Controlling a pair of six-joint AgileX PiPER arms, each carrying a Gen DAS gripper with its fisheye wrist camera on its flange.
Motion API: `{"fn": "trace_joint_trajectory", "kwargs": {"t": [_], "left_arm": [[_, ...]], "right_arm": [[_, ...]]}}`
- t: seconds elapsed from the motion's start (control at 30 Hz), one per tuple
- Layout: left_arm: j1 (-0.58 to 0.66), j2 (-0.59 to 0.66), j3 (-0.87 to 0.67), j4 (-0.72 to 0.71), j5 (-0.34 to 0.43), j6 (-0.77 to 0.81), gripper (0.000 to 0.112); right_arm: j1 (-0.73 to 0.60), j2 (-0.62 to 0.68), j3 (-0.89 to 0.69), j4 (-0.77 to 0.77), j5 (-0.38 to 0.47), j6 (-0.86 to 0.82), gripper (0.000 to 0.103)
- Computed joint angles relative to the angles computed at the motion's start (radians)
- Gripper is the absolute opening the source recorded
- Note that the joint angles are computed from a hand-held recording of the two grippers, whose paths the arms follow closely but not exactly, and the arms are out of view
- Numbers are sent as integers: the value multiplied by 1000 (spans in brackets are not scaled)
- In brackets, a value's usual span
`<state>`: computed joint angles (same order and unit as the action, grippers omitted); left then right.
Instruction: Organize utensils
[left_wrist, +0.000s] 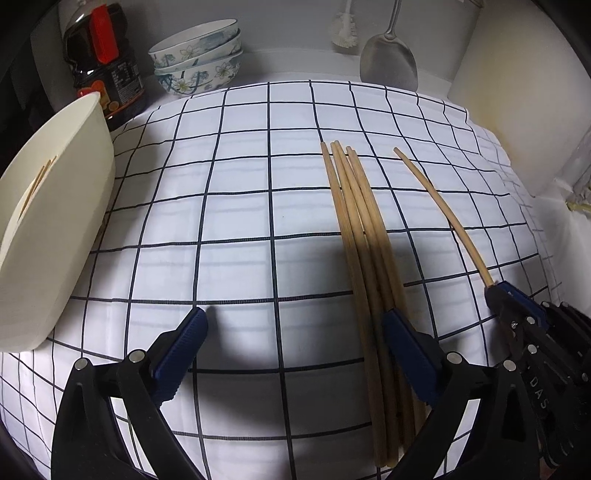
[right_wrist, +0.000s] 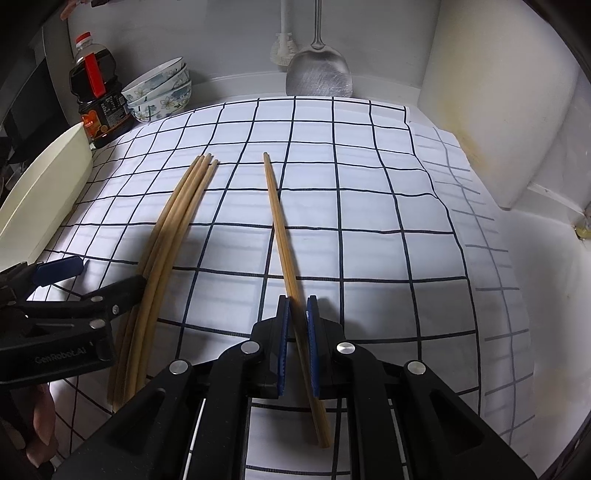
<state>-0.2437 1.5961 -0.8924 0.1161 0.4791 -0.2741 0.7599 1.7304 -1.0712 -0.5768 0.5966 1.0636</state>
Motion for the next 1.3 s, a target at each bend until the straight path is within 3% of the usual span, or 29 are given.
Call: {"fn": "trace_joint_trajectory", "kwargs": {"t": [0.13, 0.2, 0.27, 0.33, 0.47, 0.67, 0.8, 0.97, 1.3], "left_arm": [[-17, 11, 0, 83, -8, -66, 95], [-12, 15, -3, 79, -14, -60, 95], [-9, 20, -7, 80, -22, -58, 94], [-5, 25, -12, 86, -31, -60, 92], [1, 30, -19, 95, -47, -61, 81], [4, 19, -9, 75, -66, -20, 66], [11, 21, -22, 35, -47, 22, 66], [66, 16, -34, -146, -27, 176, 66], [109, -8, -26, -189, -43, 220, 66]], "right_arm": [[-11, 9, -10, 6, -7, -16, 12], [-17, 17, -21, 7, -6, -30, 23], [-22, 24, -26, 6, -12, -39, 26], [-29, 33, -36, 3, -14, -50, 28], [-51, 51, -58, 31, -32, -103, 41], [-71, 76, -85, 46, -51, -156, 41], [-72, 78, -87, 43, -55, -153, 41], [-71, 75, -82, 45, -57, -145, 41], [-68, 55, -58, 41, -61, -117, 41]]}}
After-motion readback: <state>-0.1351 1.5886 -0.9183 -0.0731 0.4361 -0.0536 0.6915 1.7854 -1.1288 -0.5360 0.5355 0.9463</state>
